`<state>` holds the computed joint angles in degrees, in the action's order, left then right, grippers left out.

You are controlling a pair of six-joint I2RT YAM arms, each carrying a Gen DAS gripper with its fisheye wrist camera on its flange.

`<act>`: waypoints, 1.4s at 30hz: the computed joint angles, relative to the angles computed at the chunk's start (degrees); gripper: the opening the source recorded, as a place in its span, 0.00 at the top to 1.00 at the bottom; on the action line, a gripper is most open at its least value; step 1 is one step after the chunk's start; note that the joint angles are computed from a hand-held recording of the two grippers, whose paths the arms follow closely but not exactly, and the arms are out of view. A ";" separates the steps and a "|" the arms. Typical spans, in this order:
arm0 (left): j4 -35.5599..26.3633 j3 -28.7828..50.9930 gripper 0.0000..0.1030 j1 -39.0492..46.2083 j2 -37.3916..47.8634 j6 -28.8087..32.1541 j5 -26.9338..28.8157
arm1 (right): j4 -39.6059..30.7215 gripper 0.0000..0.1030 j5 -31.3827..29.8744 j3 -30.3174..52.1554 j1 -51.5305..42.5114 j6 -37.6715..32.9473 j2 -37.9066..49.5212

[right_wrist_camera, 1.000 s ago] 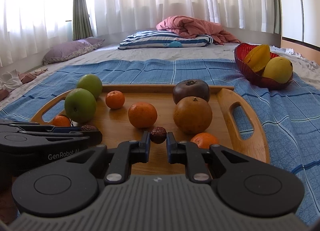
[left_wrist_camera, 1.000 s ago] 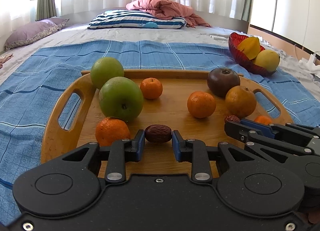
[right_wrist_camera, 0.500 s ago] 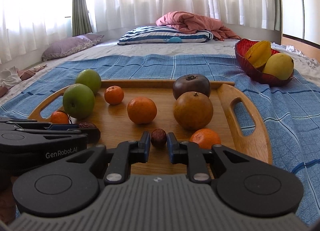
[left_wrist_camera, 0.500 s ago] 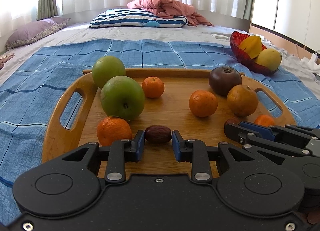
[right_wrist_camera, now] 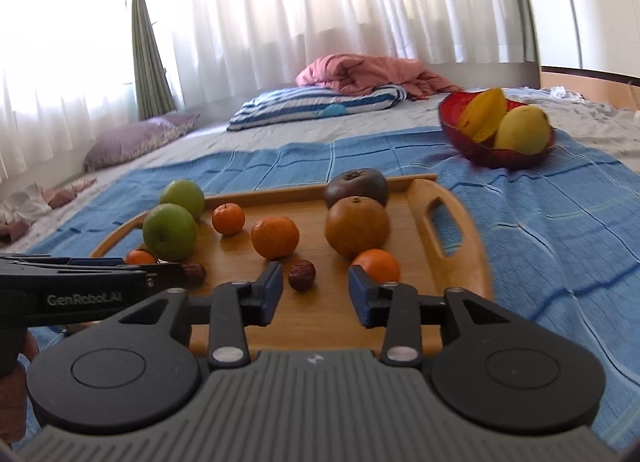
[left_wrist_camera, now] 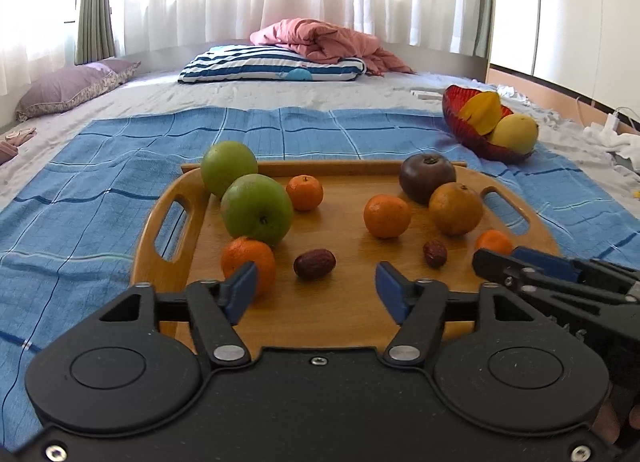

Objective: Organize fruits
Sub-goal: 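Open both tools to release the dates on the tray, then pull both open tools back toward the remaining dates on the blanket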

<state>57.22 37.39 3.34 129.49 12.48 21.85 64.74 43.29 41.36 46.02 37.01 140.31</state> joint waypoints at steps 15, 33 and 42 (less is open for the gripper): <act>15.06 -14.69 0.11 5.85 0.19 2.01 6.97 | -21.05 0.11 19.06 -0.09 13.41 16.20 -0.86; 25.36 -16.68 0.07 5.49 11.19 4.68 4.73 | -33.35 0.04 21.22 4.08 15.39 28.49 1.89; 26.85 -15.87 0.07 5.08 13.43 4.62 3.59 | -34.58 0.04 20.76 5.14 15.25 28.33 2.48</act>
